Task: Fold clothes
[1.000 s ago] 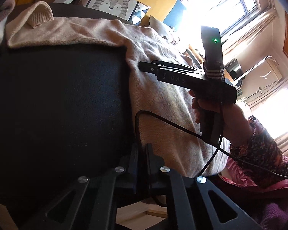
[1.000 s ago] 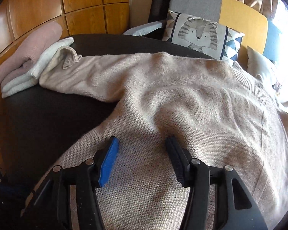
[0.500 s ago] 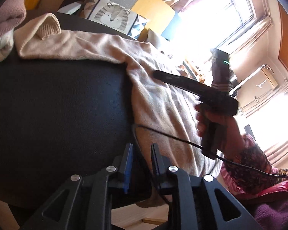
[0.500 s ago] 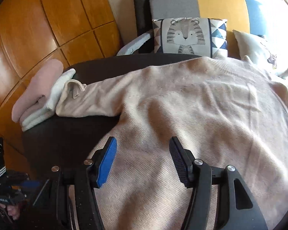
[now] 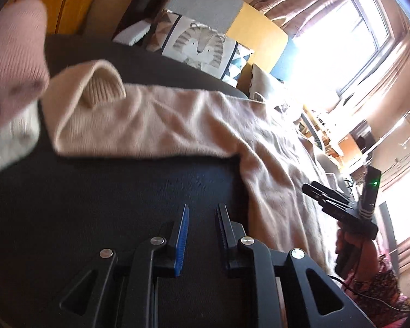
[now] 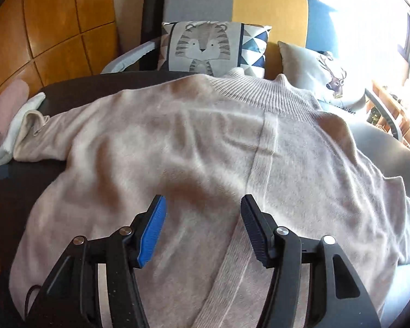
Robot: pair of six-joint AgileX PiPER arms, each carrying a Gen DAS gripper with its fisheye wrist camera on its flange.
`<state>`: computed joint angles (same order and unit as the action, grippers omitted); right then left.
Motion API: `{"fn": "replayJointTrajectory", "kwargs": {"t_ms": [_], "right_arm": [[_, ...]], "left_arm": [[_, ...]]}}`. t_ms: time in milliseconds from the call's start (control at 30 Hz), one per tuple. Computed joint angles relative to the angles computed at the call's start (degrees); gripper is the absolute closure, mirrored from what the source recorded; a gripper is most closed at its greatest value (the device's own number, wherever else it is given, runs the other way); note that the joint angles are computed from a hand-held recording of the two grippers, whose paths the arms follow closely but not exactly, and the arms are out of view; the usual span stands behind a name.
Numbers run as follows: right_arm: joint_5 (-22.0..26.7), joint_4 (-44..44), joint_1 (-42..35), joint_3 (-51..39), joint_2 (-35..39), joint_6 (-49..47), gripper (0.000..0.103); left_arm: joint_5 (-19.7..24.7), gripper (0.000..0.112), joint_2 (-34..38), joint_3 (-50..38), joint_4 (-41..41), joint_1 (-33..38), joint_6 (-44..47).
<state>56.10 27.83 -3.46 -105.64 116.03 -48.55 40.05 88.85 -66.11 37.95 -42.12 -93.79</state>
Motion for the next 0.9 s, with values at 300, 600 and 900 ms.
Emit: {"fn": "replayJointTrajectory", "kwargs": {"t_ms": [300, 600, 900], "right_arm": [[-2.7, -2.0, -0.2, -5.4, 6.0, 4.6, 0.033], [-4.6, -3.1, 0.4, -4.1, 5.6, 5.6, 0.026], [-4.2, -2.9, 0.2, -4.5, 5.9, 5.5, 0.026]], "left_arm": [[17.8, 0.093, 5.8, -10.2, -3.1, 8.0, 14.6], [11.8, 0.107, -6.4, 10.7, 3.2, 12.4, 3.3], [13.2, 0.11, -17.6, 20.8, 3.7, 21.8, 2.9]]}}
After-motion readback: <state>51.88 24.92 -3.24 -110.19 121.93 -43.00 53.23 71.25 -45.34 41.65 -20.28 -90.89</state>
